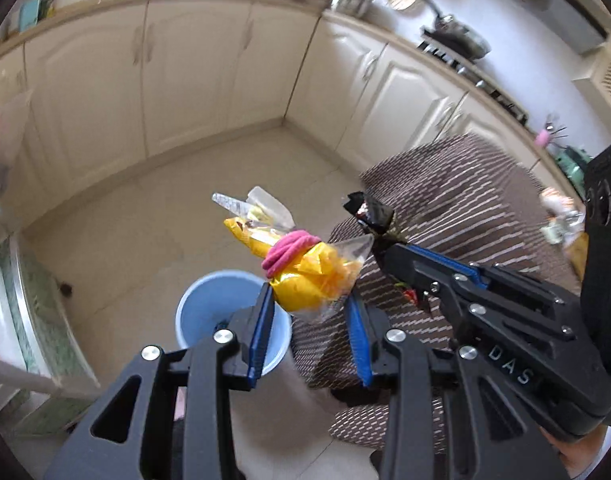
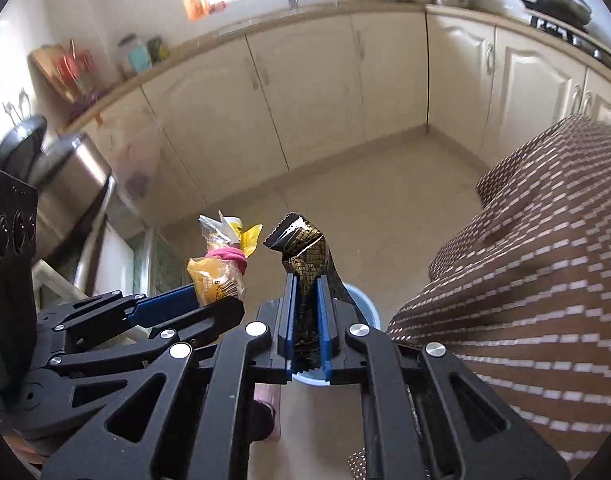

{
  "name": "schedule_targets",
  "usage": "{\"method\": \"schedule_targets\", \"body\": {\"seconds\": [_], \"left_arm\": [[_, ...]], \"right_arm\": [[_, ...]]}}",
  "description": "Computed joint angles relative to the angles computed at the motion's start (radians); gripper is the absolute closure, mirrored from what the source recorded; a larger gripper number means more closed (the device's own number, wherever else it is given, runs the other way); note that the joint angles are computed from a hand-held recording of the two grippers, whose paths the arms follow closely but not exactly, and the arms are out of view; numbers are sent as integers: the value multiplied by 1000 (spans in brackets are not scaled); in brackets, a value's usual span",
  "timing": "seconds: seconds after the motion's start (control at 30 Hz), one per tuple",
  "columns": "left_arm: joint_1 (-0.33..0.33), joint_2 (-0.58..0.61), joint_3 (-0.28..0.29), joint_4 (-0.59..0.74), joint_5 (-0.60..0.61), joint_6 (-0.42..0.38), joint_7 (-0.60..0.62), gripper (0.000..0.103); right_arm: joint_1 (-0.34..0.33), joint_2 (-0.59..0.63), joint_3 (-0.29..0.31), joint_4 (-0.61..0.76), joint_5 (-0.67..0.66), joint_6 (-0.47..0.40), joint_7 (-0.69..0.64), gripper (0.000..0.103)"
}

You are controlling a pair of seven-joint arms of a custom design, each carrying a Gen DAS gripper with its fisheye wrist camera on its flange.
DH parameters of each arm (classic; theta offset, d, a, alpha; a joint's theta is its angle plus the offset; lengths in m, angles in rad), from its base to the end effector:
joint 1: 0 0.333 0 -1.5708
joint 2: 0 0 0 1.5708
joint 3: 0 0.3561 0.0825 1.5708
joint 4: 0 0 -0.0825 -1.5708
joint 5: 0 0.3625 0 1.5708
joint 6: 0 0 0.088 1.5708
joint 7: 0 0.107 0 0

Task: Collect trash
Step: 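Carry both wrappers over the blue bucket and open the left tool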

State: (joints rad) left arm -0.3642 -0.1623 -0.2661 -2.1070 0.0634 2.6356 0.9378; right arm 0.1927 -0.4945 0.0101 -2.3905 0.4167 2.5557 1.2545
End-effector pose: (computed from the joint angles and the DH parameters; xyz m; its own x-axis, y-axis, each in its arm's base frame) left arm 0.4205 -0.3213 0.6124 -0.1437 -0.9461 0.2901 -0.8226 -0.0487 -0.5665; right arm 0.4008 0.0775 0.6162 0.3087 -0.9320 -0.1902 -0.7606 -0.1217 -0.6377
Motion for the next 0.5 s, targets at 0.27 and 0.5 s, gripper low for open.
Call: {"method": "schedule_targets", "body": {"seconds": [0.27, 0.5], "left_arm": [[26, 92, 32, -12, -92, 7, 79, 69], [56, 178, 17, 36, -47, 38, 72, 66]], "right_arm": [[-9, 118, 40, -9, -51, 100, 45, 94], [-8, 176, 33, -16, -77, 168, 85, 94]]}}
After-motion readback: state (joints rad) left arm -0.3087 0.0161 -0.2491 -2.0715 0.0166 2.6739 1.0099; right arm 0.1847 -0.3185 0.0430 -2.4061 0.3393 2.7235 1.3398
